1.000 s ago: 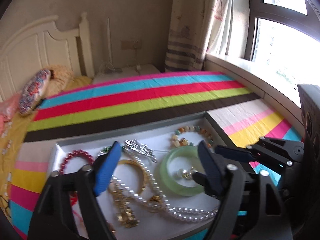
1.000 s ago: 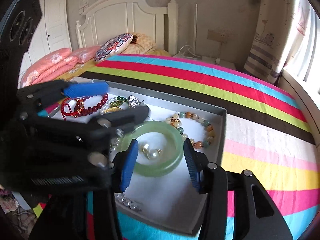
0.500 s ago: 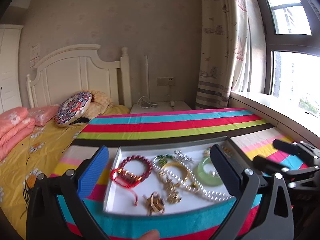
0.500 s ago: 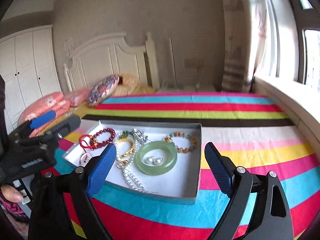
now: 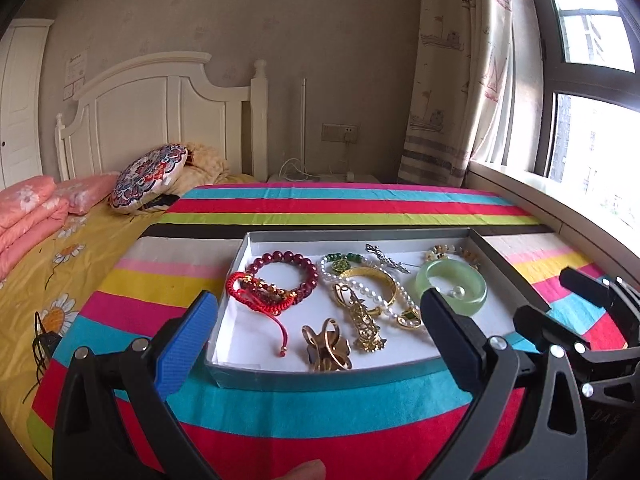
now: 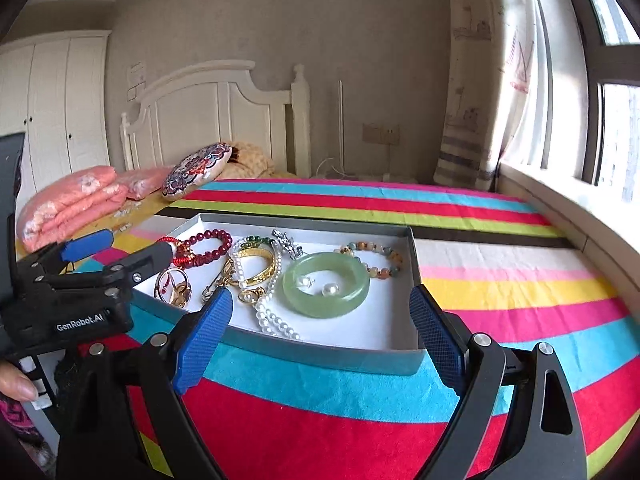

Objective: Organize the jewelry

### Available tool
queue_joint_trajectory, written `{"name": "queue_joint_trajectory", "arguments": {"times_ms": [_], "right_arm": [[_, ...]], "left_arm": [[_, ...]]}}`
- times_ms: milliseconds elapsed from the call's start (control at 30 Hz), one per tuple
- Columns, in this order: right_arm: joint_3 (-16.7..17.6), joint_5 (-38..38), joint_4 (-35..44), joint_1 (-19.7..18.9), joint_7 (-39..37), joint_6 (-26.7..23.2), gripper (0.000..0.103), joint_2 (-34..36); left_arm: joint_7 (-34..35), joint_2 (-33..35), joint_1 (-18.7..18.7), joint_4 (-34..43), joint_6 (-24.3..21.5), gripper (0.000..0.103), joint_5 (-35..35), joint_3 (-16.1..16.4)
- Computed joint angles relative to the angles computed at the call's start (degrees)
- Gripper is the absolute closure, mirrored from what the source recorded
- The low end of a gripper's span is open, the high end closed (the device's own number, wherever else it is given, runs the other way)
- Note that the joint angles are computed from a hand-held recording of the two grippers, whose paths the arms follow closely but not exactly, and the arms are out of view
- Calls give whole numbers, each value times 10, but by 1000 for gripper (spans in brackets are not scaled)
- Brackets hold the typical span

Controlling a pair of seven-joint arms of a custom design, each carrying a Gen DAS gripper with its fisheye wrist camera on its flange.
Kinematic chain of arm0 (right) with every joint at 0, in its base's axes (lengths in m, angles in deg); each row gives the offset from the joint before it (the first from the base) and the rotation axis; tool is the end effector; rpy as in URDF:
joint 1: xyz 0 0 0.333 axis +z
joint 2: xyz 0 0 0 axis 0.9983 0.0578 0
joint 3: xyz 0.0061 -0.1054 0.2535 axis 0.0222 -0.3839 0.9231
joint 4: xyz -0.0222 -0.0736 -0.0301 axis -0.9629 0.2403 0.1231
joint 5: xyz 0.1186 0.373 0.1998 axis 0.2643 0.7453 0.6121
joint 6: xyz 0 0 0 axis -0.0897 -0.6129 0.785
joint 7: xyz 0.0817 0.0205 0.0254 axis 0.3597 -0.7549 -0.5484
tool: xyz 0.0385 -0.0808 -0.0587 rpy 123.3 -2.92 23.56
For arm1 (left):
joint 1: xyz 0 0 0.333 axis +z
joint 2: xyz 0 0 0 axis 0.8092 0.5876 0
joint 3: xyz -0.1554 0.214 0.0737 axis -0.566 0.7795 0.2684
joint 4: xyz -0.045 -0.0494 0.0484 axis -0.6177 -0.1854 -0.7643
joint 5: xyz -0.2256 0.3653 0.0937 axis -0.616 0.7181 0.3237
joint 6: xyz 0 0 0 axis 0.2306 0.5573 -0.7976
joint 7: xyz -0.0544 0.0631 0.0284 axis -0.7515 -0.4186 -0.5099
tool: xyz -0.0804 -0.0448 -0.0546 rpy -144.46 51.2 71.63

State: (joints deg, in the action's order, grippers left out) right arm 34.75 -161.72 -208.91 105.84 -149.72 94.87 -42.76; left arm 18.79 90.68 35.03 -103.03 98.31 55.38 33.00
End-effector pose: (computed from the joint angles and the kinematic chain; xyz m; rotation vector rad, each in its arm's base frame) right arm 0.4447 0.2900 0.4400 -1.2482 1.8435 -1.2023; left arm 0.5653 -0.3963 0.4312 -1.0677 2.0882 -1.3312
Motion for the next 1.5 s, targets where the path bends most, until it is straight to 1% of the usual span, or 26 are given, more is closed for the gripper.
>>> {"name": "queue_joint_trajectory", "arguments": {"times_ms": [33, 100, 167, 267, 300, 367, 433, 467, 633, 1500], "right_arm": [[0, 1, 1, 0, -3, -1, 17, 2], [-1, 1, -1, 1, 1, -1, 17, 5], [-1, -2, -6, 0, 13, 2, 17, 1], [-4, -3, -17, -2, 34, 11, 17, -10], [-5, -3, -19, -4, 37, 15, 17, -11], [-5, -2, -23, -6, 43, 20, 17, -15], [-4, -2, -24, -9, 43, 22, 17, -16], [-4, -1, -23, -9, 42, 22, 17, -15], [-3, -1, -24, -11, 40, 27, 17, -15], [-2, 1, -21, -12, 41, 31, 17, -11]], "left_arm": [[2, 1, 7, -1, 3, 2, 2, -8], [4, 2, 11, -4, 14, 2, 5, -13], [1, 4, 49, -12, 29, 2, 18, -53], [-12, 7, 70, -12, 31, 2, 33, -72], [-15, 8, 72, -10, 30, 2, 37, -74], [-22, 11, 93, -11, 31, 2, 49, -95], [-30, 12, 105, -14, 35, 2, 58, -105], [-34, 12, 108, -14, 35, 2, 63, -106], [-42, 8, 97, -16, 33, 2, 73, -94], [-54, 7, 88, -15, 32, 2, 81, -84]]}}
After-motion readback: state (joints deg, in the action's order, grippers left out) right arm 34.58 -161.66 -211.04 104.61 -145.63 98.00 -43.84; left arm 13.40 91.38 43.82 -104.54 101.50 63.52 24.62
